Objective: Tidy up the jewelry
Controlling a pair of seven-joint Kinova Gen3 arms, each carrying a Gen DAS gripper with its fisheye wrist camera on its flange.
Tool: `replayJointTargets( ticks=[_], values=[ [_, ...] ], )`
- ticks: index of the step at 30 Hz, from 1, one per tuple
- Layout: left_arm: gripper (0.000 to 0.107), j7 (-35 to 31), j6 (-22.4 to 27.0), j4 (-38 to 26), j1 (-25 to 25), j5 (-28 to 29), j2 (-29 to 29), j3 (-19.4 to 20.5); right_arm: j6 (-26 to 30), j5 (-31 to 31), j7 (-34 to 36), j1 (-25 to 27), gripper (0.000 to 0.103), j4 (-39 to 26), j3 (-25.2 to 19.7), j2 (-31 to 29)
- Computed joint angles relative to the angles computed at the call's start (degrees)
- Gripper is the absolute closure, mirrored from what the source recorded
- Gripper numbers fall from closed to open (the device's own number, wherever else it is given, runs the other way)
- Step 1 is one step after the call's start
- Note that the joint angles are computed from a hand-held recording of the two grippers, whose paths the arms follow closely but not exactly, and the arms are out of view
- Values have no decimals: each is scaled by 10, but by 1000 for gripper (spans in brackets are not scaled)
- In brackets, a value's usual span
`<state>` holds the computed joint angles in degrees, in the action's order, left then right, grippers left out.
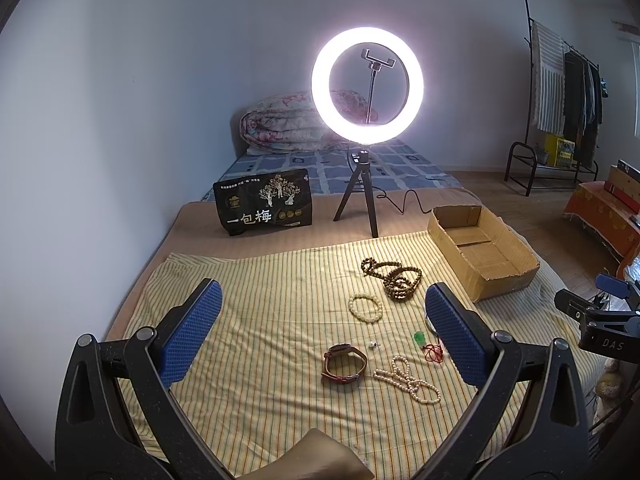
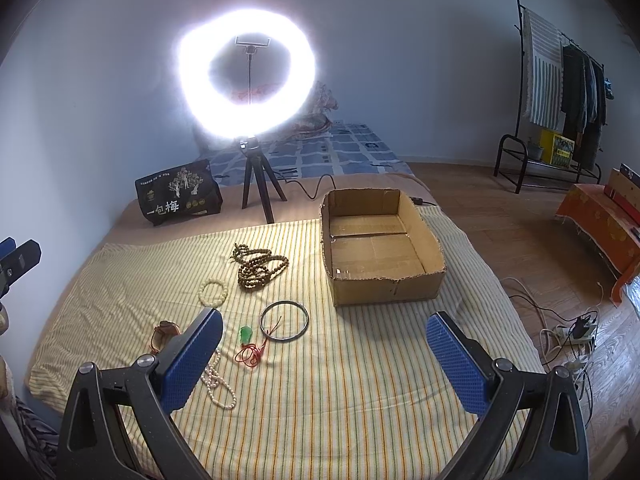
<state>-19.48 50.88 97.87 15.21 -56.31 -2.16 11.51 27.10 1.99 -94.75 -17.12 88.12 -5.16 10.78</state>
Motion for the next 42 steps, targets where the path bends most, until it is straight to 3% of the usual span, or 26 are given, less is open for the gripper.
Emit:
replayJointTargets(
  ticks=[42],
  values=[
    [4,-12,0,0,-4,13,6,-7,11,-20,27,8,0,-4,-5,4]
  ],
)
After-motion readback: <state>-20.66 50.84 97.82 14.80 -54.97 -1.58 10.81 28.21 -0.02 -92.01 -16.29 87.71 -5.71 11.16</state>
